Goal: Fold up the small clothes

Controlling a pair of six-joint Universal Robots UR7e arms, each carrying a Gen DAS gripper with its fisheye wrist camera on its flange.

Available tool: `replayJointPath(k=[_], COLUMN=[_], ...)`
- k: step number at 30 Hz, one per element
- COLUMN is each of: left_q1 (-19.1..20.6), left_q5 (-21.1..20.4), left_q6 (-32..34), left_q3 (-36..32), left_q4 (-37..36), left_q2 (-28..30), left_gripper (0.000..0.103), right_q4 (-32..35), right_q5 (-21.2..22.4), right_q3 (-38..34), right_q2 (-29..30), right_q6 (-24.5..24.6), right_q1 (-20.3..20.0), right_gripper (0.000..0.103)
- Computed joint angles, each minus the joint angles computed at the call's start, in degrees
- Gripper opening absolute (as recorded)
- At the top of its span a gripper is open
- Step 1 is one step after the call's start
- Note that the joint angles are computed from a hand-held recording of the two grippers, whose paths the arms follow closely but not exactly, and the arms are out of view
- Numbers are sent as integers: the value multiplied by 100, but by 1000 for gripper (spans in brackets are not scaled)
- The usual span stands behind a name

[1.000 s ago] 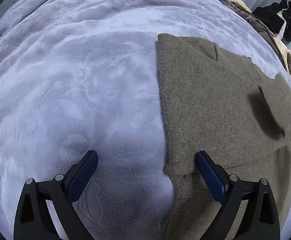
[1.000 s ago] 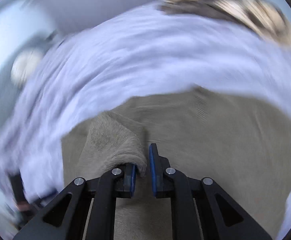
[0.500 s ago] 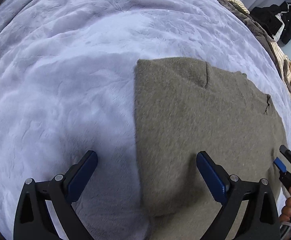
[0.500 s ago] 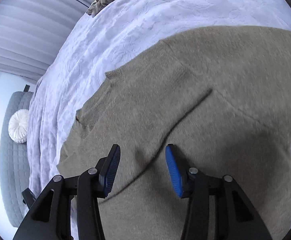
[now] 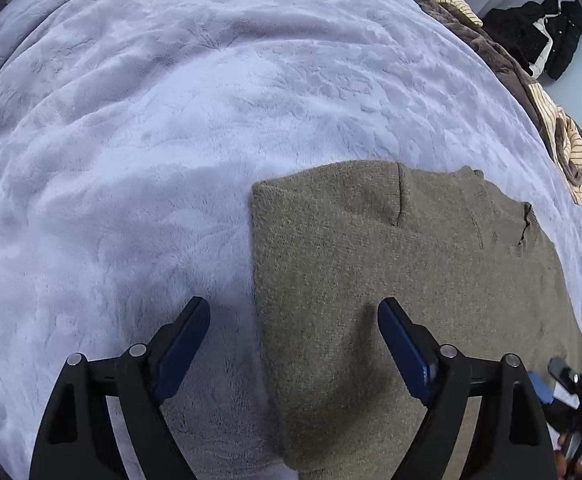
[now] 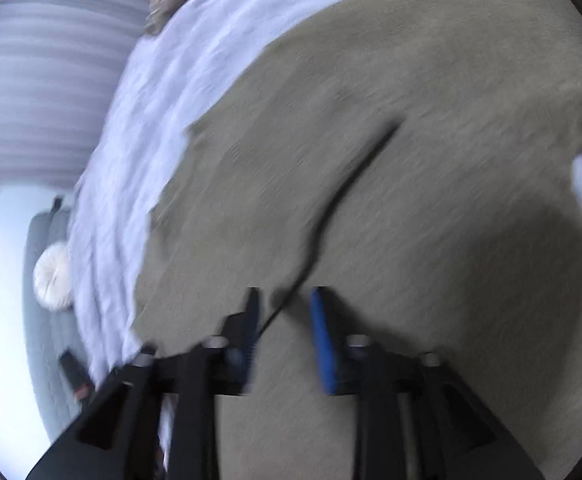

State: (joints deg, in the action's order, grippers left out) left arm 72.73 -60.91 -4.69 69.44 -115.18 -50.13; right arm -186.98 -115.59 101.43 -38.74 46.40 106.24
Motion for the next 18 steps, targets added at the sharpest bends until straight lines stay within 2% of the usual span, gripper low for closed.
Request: replayJointPath(k=[3,5,6,7,8,9,10,11,15,18], left_q1=[99,102,110,123,136,144,146,147,141,220], left_q5=[-188,-171,-190,-264,-361,-442,-495,-533,-391,-336], left_q6=[14,76,139,242,323,371,410,484,889,788], left_q3=[-172,-218,-215,-264,-286,-351,-453,-556,-744,-872], left_q4=[172,188,224,287,318,410,534,640,640,794], left_q2=[55,110,103,117,106,117,142,161,188,269], left_gripper=[86,74,59,47,39,28,26,26,26,26], right_q4=[246,573,635,666,630,545,599,674,611,492], right_q5=[1243,1695,1794,1779,1647,1545,1492,1515,1493,1669], right_q3=[-683,-1357,-1612,-1866,-2075,-2204,-2332,-2401,-2691,-2838], right_q2=[644,1214,1427,1630,1802,1916,1989,2016,2224,2464], right_q6=[-257,-219,-220,-200,-142,-92,-32,18,81,354], right_q1=[7,25,29,43,71,85,85,74,187,176], right_gripper=[61,61,61,61,60,50,38,6,6,6])
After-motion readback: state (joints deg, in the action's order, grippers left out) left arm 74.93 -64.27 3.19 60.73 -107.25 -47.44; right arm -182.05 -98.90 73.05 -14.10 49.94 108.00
